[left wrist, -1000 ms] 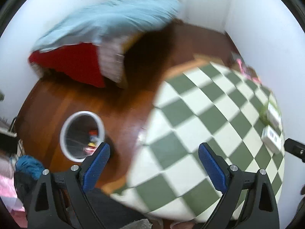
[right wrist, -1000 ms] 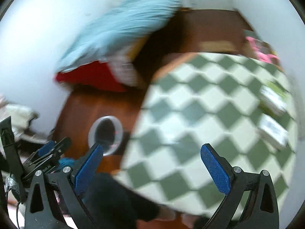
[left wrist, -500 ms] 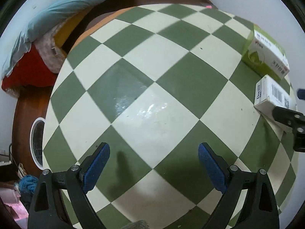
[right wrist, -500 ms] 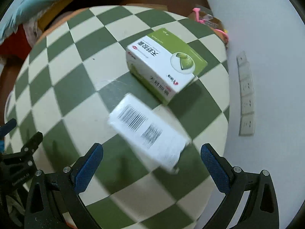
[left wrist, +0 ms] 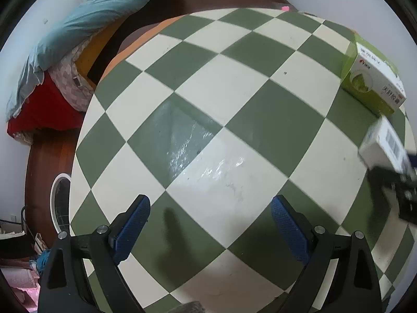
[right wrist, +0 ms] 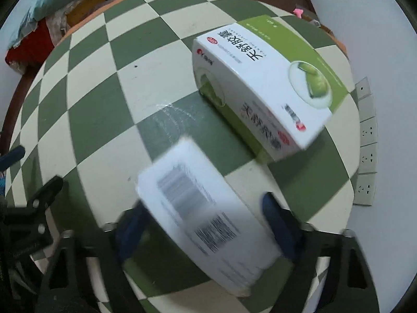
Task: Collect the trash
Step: 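Grasp the green-white medicine box with the left tool while the right tool grasps the white barcode box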
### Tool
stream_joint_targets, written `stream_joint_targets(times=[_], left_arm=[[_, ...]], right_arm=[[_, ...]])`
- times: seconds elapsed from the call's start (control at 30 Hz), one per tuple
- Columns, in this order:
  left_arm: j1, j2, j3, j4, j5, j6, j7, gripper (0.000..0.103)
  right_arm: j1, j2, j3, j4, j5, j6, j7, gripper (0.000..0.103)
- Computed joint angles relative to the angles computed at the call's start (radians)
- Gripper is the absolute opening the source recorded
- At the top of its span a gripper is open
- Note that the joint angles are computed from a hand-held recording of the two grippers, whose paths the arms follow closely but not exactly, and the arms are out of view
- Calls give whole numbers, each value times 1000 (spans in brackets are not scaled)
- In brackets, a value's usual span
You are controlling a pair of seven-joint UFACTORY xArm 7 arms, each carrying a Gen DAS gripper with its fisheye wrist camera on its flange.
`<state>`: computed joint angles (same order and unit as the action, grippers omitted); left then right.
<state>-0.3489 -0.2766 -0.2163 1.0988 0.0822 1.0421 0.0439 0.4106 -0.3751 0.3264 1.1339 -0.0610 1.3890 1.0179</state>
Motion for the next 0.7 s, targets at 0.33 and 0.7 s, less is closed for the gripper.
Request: stream_joint_targets(times=[0.33,0.7], left_arm=[[-68,123,-35,246,-71,44,59,103],[-282,524,-67,772,36,220,19,103]], right_arm=[[-33,-337,63,-170,102,-24,352,55],[-188,-636,2,-311,86,120,431,51]])
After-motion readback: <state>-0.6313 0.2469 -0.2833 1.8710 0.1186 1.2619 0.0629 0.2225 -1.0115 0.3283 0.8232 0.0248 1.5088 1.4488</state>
